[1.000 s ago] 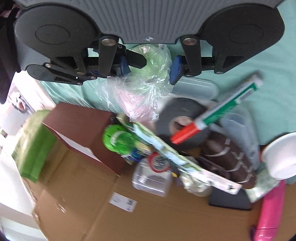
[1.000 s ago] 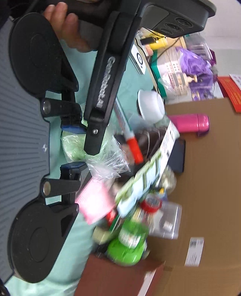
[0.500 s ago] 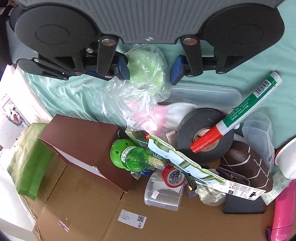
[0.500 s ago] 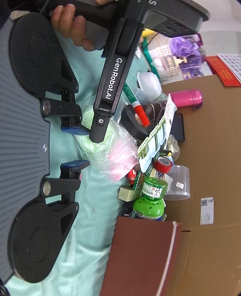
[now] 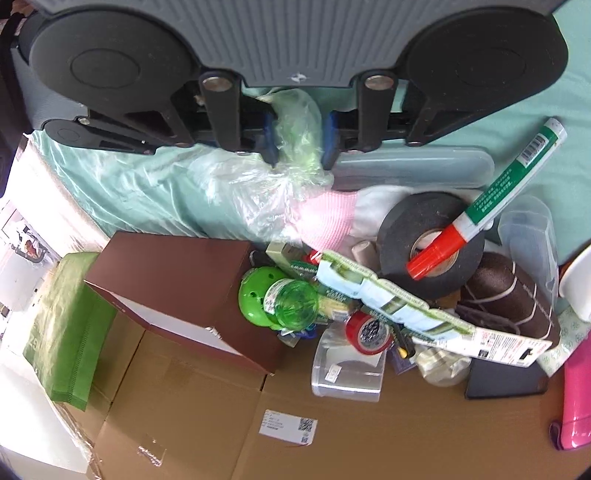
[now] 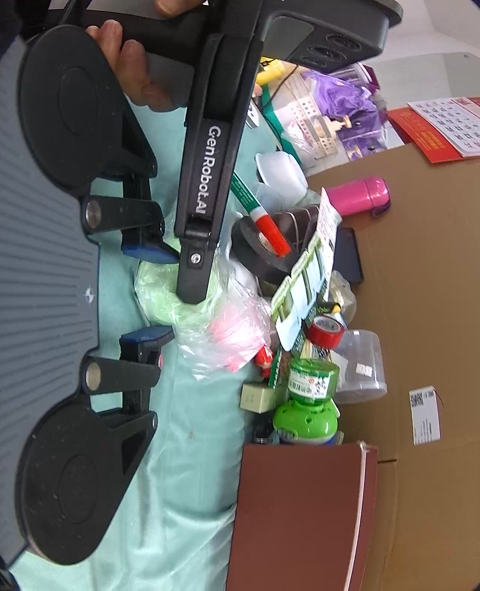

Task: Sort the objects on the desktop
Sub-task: 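Close the left tool on the clear plastic bag's knot, then lift the plastic bag with the left tool and carry it over the brown box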

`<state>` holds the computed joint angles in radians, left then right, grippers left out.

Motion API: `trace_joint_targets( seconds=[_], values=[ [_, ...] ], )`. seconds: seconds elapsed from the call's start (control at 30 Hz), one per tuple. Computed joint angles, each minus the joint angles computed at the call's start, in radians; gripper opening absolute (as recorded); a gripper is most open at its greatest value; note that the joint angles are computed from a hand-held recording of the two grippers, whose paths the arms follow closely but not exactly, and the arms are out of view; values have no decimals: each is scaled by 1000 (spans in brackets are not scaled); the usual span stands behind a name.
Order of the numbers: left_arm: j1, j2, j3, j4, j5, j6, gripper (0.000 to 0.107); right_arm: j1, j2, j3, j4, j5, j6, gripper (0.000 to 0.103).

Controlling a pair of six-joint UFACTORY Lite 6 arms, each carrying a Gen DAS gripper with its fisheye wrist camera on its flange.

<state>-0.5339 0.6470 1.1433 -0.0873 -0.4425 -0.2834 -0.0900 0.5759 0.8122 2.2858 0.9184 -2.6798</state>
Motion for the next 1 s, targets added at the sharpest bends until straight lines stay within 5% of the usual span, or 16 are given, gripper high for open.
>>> trace_joint_targets(
  seconds=[0.03,0.3,0.4,0.5,0.67,0.8,0.93,1.0],
  values=[
    [-1,-4,-2,30,-8,-27,17,-17,0,-2,-33,23,25,5],
    [-69,11,66,-90,16,148,9,-67,-42,-43,-36,63,3,1],
    [-68,30,94,-54,45,117,9,-97,-22,-29,-72,64,29,11],
    [-66,49,119,-64,68,124,9,-84,-29,-61,31,57,-59,50],
    [-60,60,140,-116,97,162,21,-60,-16,-33,8,37,-50,53],
    [-23,51,131,27,109,6,22,-41,-7,-4,-36,13,-21,58],
    [-13,56,145,176,108,-121,21,-17,1,13,-75,-10,-3,78],
    [-23,68,160,208,116,-131,20,14,7,36,-31,-39,-20,78]
  ],
)
